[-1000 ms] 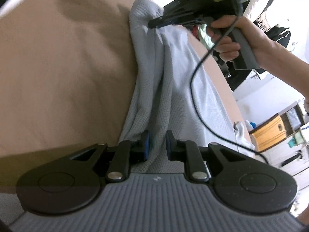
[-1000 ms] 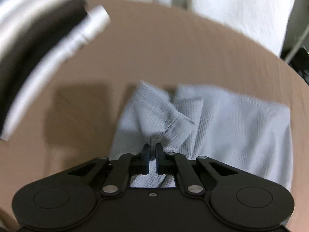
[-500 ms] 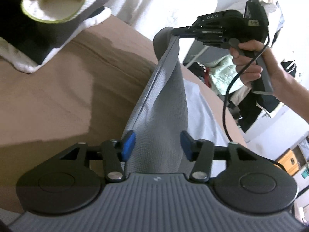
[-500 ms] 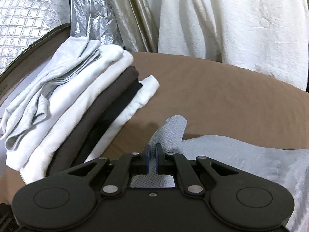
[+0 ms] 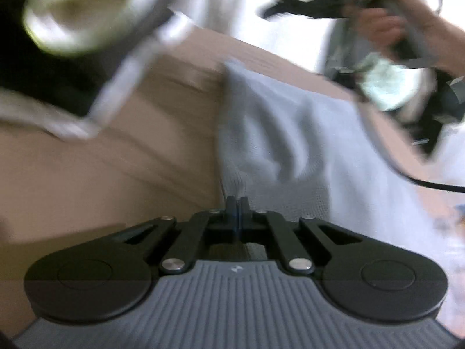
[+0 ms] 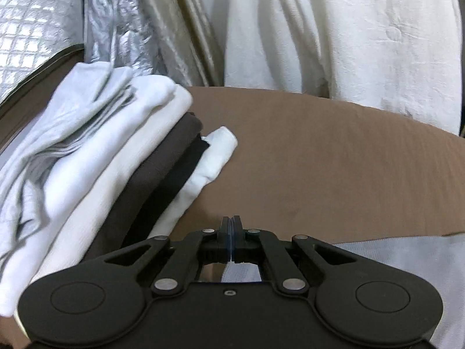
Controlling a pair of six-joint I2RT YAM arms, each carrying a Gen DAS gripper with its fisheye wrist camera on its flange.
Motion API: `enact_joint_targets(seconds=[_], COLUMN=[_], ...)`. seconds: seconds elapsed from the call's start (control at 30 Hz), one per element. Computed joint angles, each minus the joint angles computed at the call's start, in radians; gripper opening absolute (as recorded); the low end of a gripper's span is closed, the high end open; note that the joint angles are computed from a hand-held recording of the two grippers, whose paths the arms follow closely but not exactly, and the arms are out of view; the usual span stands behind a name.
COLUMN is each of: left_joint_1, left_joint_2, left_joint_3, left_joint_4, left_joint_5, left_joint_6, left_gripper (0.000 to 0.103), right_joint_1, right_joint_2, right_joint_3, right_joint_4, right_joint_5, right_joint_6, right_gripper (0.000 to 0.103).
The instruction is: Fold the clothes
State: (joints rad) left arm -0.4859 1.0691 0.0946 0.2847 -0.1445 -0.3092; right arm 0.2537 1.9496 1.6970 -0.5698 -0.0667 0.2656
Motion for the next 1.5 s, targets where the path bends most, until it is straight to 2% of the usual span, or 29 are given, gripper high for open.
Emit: enact_joint_targets(seconds=[0.07, 0.1, 0.17, 0.2, 0.23, 0.27, 0.37, 0.47, 0.53, 0.63, 0.67, 0.73, 0.77, 0.83, 0.93, 1.0, 1.03, 1.13, 1.17, 1.2, 1.23, 1.27, 1.3, 1.37, 1.4, 1.47, 1.5], left_joint_1=[-0.031, 0.014, 0.160, 0.196, 0.199, 0.164, -0.040, -0.185, -0.230, -0.194, -0.161, -0.108, -0.073, -0.034, 0.058, 0.124, 0.148, 0.172, 0.162, 0.150, 0.137, 0.124, 0.112, 0.098, 0.100, 0.129, 0.148], left_joint_2=[-0.054, -0.082, -0.104, -0.108, -0.121, -0.114, -0.086, -0.110, -0.134, -0.128, -0.074, 0.037, 0.143, 0.324, 0.583, 0.724, 0.783, 0.974, 1.000, 1.013, 1.015, 1.015, 1.003, 0.934, 0.875, 0.781, 0.751], left_joint_3=[-0.016, -0.019, -0.017, -0.024, -0.034, -0.031, -0.003, 0.027, 0.053, 0.124, 0.174, 0.285, 0.370, 0.516, 0.751, 0.889, 0.954, 1.206, 1.239, 1.246, 1.250, 1.254, 1.252, 1.184, 1.109, 0.958, 0.908], left_joint_4=[-0.028, -0.054, -0.075, -0.068, -0.068, -0.064, -0.074, -0.130, -0.164, -0.203, -0.192, -0.185, -0.183, -0.191, -0.247, -0.296, -0.330, -0.550, -0.563, -0.543, -0.527, -0.512, -0.495, -0.385, -0.275, -0.053, 0.015], left_joint_5=[-0.169, -0.121, 0.089, 0.164, 0.192, 0.173, 0.007, -0.091, -0.125, -0.098, -0.069, -0.025, 0.001, 0.000, 0.084, 0.194, 0.244, 0.326, 0.308, 0.284, 0.268, 0.255, 0.232, 0.173, 0.151, 0.185, 0.220], left_joint_6=[0.034, 0.011, -0.026, -0.052, -0.053, -0.047, -0.064, -0.088, -0.089, -0.066, -0.037, 0.014, 0.077, 0.134, 0.097, 0.032, 0.008, 0.015, 0.037, 0.060, 0.095, 0.133, 0.142, 0.147, 0.145, 0.090, 0.062], left_gripper=[0.000, 0.000, 0.000, 0.000, 0.001, 0.001, 0.005, 0.020, 0.048, 0.052, 0.054, 0.071, 0.073, 0.073, 0.073, 0.073, 0.073, 0.073, 0.072, 0.061, 0.015, 0.005, 0.005, 0.004, 0.004, 0.005, 0.005], right_joint_1=[-0.012, -0.023, -0.065, -0.091, -0.122, -0.155, -0.280, -0.430, -0.535, -0.697, -0.745, -0.810, -0.831, -0.859, -0.865, -0.863, -0.863, -0.862, -0.856, -0.848, -0.840, -0.831, -0.823, -0.818, -0.824, -0.847, -0.867], right_joint_2=[-0.023, -0.042, -0.092, -0.118, -0.144, -0.166, -0.239, -0.314, -0.356, -0.384, -0.374, -0.325, -0.290, -0.213, -0.122, -0.060, -0.031, 0.040, 0.047, 0.048, 0.051, 0.057, 0.055, 0.022, -0.026, -0.120, -0.157], right_joint_3=[0.001, -0.007, -0.046, -0.067, -0.089, -0.108, -0.172, -0.246, -0.304, -0.392, -0.413, -0.432, -0.433, -0.438, -0.465, -0.458, -0.448, -0.416, -0.423, -0.439, -0.453, -0.458, -0.462, -0.501, -0.561, -0.665, -0.698], right_joint_4=[-0.052, -0.077, -0.112, -0.128, -0.142, -0.157, -0.192, -0.206, -0.185, -0.131, -0.114, -0.077, -0.060, -0.009, 0.112, 0.173, 0.189, 0.214, 0.246, 0.285, 0.325, 0.352, 0.370, 0.432, 0.513, 0.642, 0.675], right_joint_5=[0.011, 0.023, 0.048, 0.061, 0.075, 0.088, 0.108, 0.091, 0.067, -0.052, -0.107, -0.198, -0.229, -0.287, -0.325, -0.334, -0.342, -0.374, -0.371, -0.369, -0.362, -0.345, -0.335, -0.354, -0.363, -0.373, -0.394], right_joint_6=[-0.030, -0.045, -0.075, -0.090, -0.105, -0.120, -0.180, -0.272, -0.322, -0.358, -0.375, -0.412, -0.421, -0.410, -0.338, -0.298, -0.282, -0.248, -0.239, -0.235, -0.231, -0.227, -0.219, -0.180, -0.158, -0.149, -0.146], right_gripper=[0.005, 0.007, 0.013, 0.018, 0.020, 0.024, 0.027, 0.039, 0.044, 0.046, 0.046, 0.047, 0.049, 0.054, 0.057, 0.059, 0.059, 0.068, 0.071, 0.073, 0.073, 0.063, 0.011, 0.003, 0.003, 0.003, 0.003])
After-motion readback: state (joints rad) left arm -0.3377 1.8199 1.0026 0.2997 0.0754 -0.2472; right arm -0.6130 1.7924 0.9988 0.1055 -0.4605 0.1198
